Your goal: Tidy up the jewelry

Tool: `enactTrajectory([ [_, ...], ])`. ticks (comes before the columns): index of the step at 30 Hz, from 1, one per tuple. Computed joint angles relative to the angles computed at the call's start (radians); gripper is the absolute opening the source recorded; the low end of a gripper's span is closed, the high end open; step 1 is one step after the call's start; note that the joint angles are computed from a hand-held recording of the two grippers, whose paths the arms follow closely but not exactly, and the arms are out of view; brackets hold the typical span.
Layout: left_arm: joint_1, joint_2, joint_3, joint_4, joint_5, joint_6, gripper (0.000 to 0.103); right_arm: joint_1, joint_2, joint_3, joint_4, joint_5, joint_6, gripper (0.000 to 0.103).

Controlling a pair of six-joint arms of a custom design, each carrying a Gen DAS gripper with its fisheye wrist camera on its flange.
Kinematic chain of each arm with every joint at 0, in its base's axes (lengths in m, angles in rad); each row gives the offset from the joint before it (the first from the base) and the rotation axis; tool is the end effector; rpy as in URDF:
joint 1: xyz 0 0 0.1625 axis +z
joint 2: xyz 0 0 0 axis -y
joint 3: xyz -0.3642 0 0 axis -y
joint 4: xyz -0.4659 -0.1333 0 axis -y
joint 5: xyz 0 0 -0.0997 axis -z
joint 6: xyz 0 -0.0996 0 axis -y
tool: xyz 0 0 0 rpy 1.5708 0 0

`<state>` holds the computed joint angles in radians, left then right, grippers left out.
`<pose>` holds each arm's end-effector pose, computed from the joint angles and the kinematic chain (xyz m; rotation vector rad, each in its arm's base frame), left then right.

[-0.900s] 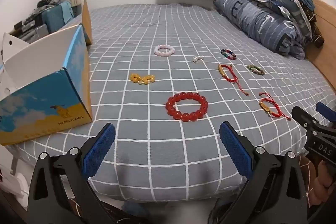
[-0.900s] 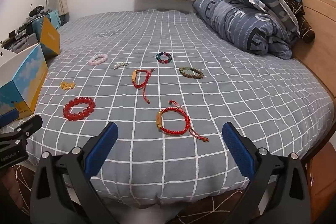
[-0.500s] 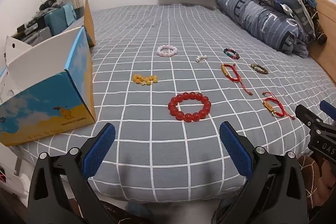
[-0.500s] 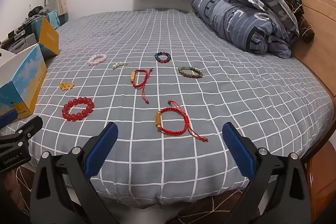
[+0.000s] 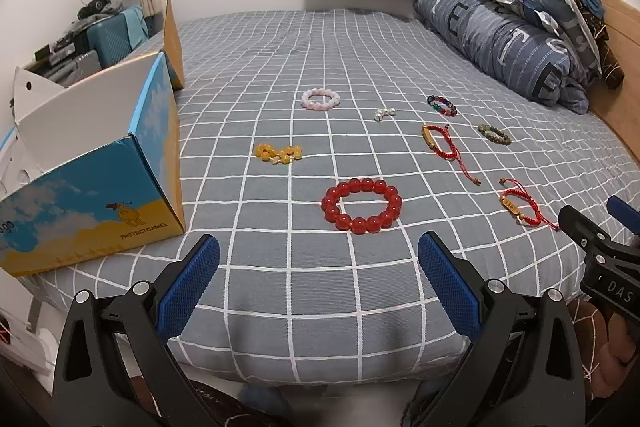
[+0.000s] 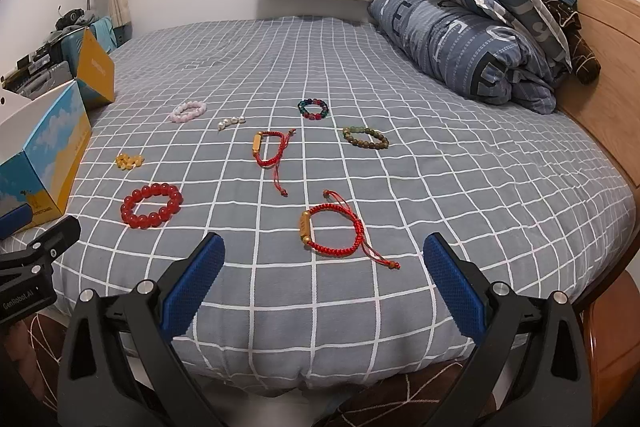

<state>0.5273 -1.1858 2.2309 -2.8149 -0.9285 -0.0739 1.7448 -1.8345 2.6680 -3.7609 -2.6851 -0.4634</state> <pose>-0.3212 -0.4103 0.0386 1.1424 2.3554 -0.6829 0.0921 -0.2705 0.2573 -0.2630 -1.7815 1.1388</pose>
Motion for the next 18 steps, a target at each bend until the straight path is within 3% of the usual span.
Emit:
enactTrajectory([
  [18, -0.013, 0.001, 0.004, 0.004, 0.019, -0.001, 0.097, 0.003, 0.016, -0.006, -0.006, -0.003, 0.004, 0.096],
])
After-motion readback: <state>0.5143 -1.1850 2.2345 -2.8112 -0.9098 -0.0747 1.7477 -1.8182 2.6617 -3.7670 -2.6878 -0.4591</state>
